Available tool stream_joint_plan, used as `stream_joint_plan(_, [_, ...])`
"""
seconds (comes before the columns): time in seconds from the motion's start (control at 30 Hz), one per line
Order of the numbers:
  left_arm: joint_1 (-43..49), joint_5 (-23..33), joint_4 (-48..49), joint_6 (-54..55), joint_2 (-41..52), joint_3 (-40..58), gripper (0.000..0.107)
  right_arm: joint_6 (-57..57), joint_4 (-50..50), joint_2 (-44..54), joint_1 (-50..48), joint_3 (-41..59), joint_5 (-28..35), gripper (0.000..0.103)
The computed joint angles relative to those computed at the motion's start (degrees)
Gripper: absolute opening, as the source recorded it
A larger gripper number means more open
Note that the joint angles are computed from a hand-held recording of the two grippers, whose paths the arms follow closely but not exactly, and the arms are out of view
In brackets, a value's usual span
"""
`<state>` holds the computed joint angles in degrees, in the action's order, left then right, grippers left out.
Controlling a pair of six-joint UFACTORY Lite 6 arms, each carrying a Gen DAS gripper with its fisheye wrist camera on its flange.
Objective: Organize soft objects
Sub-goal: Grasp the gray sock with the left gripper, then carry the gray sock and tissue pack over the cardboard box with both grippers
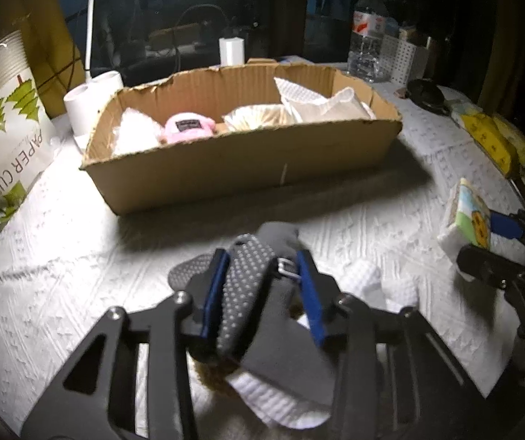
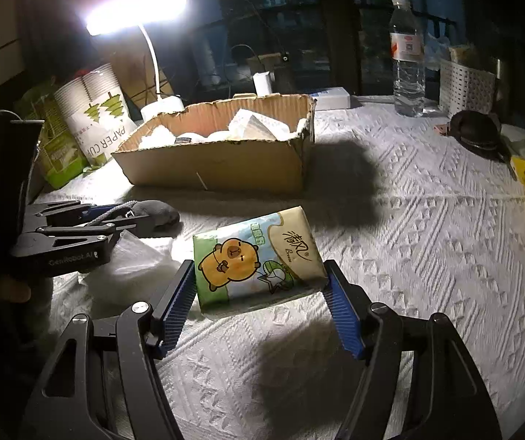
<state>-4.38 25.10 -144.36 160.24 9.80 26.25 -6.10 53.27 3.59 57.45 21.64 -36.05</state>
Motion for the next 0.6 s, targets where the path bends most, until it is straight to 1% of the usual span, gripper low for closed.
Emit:
stream_joint_plan(0.03, [0.2, 0.2, 0.8, -0.6, -0.5, -0.3, 0.035, -0.9, 0.7, -0.1, 0.1, 0.4, 0.2, 0.071])
stream_joint_plan(0.17, [2.2, 0.9, 5.2, -4.0, -3.9, -1.9, 0.034, -4.9, 4.6, -0.3, 1.2, 1.8, 0.4, 0.071])
stream_joint_plan(0.37, [6.6, 1.7, 16.5, -12.6, -12.5, -5.4, 0.033, -13.0, 12.5, -0.9, 3.9, 4.8, 0.3, 0.071])
stream_joint_plan(0.6, [13.9, 4.4, 32.1, -24.9, -21.9, -7.8, 0.033, -23.4, 21.3, -1.5, 6.6, 9.1, -0.5, 0.071])
